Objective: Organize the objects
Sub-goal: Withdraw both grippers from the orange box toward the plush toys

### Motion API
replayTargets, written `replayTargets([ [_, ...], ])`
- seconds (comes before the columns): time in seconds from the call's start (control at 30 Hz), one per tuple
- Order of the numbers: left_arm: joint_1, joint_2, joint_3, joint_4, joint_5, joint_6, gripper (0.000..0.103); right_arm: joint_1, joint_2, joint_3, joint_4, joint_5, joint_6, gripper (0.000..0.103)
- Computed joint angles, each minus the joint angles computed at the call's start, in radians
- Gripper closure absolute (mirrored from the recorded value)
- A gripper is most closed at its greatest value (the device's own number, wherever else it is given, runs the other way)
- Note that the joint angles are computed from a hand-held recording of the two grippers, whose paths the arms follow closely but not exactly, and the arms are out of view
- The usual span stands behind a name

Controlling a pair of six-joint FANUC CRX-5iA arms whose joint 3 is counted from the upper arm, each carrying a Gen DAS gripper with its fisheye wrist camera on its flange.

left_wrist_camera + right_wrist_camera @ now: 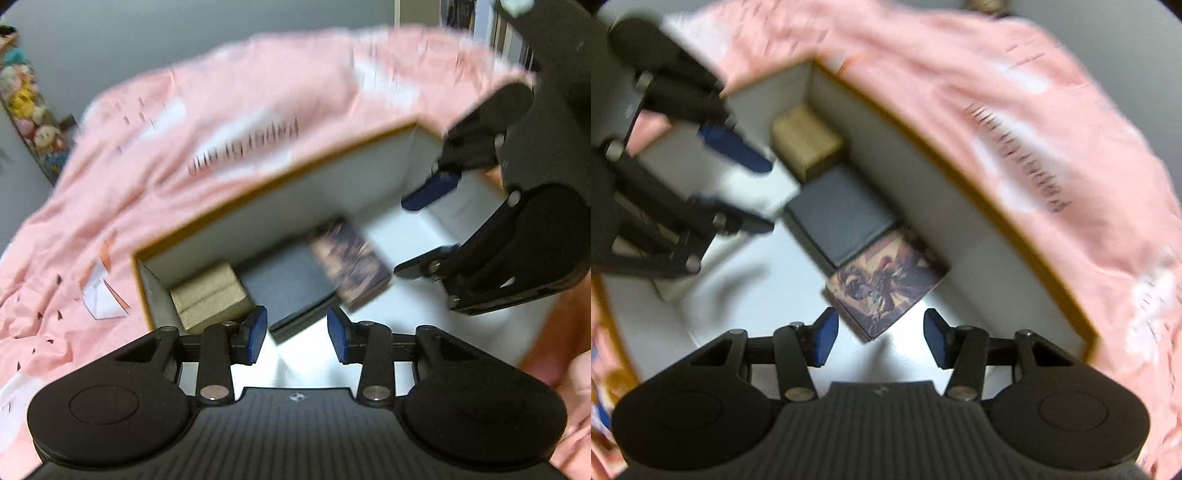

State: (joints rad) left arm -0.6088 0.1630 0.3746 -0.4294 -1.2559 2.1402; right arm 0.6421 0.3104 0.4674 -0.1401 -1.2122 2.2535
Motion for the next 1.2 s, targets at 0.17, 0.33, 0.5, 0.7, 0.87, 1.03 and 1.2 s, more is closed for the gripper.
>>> replayTargets([
  [0.17,-0.129,-0.096,-0.056,-0.114,0.08,0.21,0.057,-0.043,-0.221,-0.208,-0.066,0.158,-0.143,0.05],
  [0.33,-0.233,-0.115,-0.085,-0.167,0.114,0.387,0.058,-0.05,-0.432,-0.439,-0.004,0.292,-0.316,0.05],
  [0.5,-0.269,-0.099,-0.121,-0.109,0.184,0.455,0.058,-0.1,-0.562,-0.593,0.028,0.322,-0.508,0.054],
  [0.7,-0.293,-0.077,-0.113,-0.085,0.165,0.52,0.059,-0.189,-0.562,-0.634,-0.024,0.257,-0.644,0.057],
  [0.87,-0.335,-0.079,-0.09,-0.132,0.147,0.559,0.058,-0.305,-0.54,-0.591,-0.233,0.138,-0.563,0.076],
  [1.03,-0.318,-0.079,-0.104,-0.07,0.188,0.531,0.051,-0.321,-0.596,-0.607,-0.304,0.035,-0.446,0.076],
  [1.2,-0.277,-0.051,-0.112,0.069,0.229,0.438,0.045,-0.319,-0.645,-0.643,-0.331,-0.041,-0.41,0.073],
])
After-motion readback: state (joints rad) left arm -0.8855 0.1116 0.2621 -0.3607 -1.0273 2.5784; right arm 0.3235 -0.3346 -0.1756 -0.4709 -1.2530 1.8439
